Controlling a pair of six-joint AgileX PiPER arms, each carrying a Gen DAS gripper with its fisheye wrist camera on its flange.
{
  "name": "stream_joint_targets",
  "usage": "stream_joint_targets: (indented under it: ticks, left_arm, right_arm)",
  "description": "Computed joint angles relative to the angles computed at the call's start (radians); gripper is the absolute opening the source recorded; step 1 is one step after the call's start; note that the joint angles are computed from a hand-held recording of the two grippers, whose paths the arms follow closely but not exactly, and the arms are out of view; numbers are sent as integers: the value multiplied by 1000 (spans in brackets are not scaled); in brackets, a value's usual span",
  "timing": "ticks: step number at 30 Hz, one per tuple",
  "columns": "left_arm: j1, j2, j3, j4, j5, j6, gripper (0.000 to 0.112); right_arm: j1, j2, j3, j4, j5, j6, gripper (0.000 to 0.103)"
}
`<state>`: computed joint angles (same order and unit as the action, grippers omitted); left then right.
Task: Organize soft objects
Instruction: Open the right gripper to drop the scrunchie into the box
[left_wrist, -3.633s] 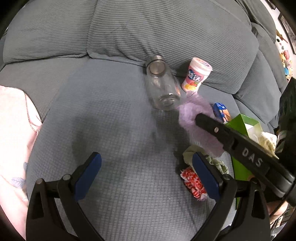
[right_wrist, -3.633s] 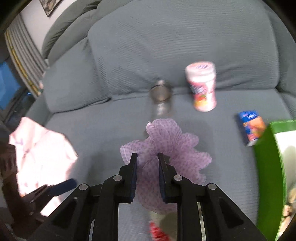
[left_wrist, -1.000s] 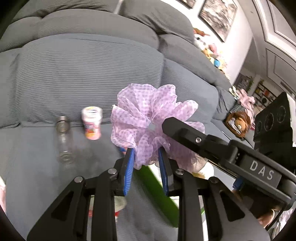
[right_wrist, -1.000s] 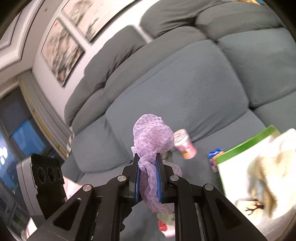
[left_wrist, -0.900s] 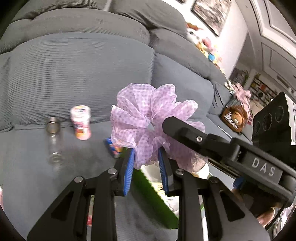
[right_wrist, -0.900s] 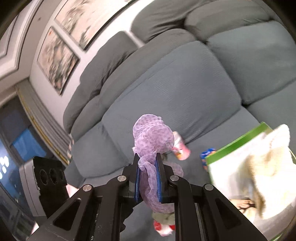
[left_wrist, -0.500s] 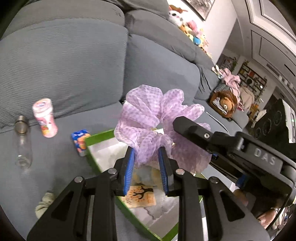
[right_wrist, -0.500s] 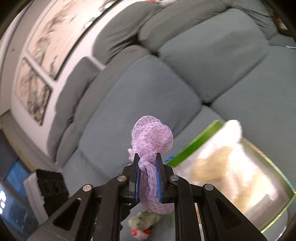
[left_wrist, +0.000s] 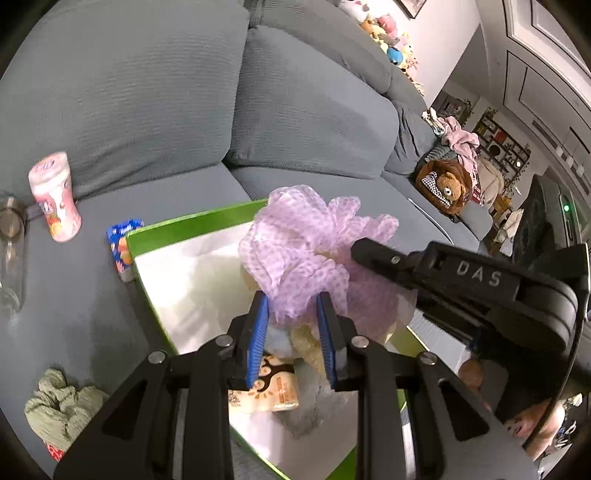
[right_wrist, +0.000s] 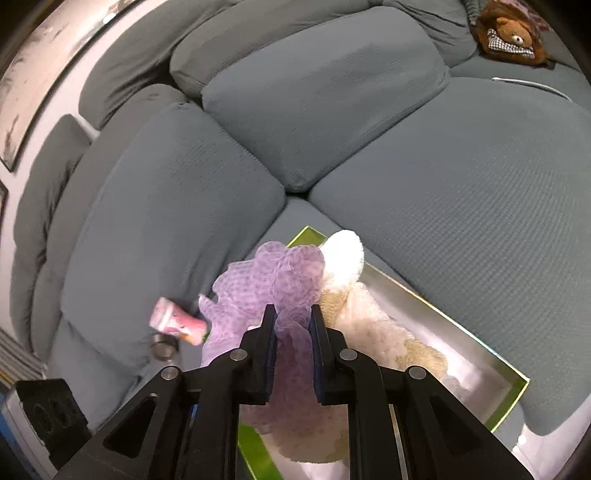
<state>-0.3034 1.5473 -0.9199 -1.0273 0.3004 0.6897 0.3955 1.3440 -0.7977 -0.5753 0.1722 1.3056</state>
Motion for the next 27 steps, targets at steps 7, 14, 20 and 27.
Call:
stream_joint_targets:
  ticks: [7, 14, 20, 27]
  left_arm:
    - [55, -60, 54, 77, 9, -82, 23]
    - [133, -147, 113, 167, 20, -168, 26]
    - [225, -240, 160, 307, 57, -280, 42]
    - [408, -344, 218, 361, 164, -260, 56]
  right_arm:
    - [78, -11, -36, -223, 180, 231, 18]
    - [140, -55, -28, -344, 305, 341, 54]
    - [210, -88, -21, -449, 343, 407, 62]
    - [272, -66, -52, -457, 365, 389, 62]
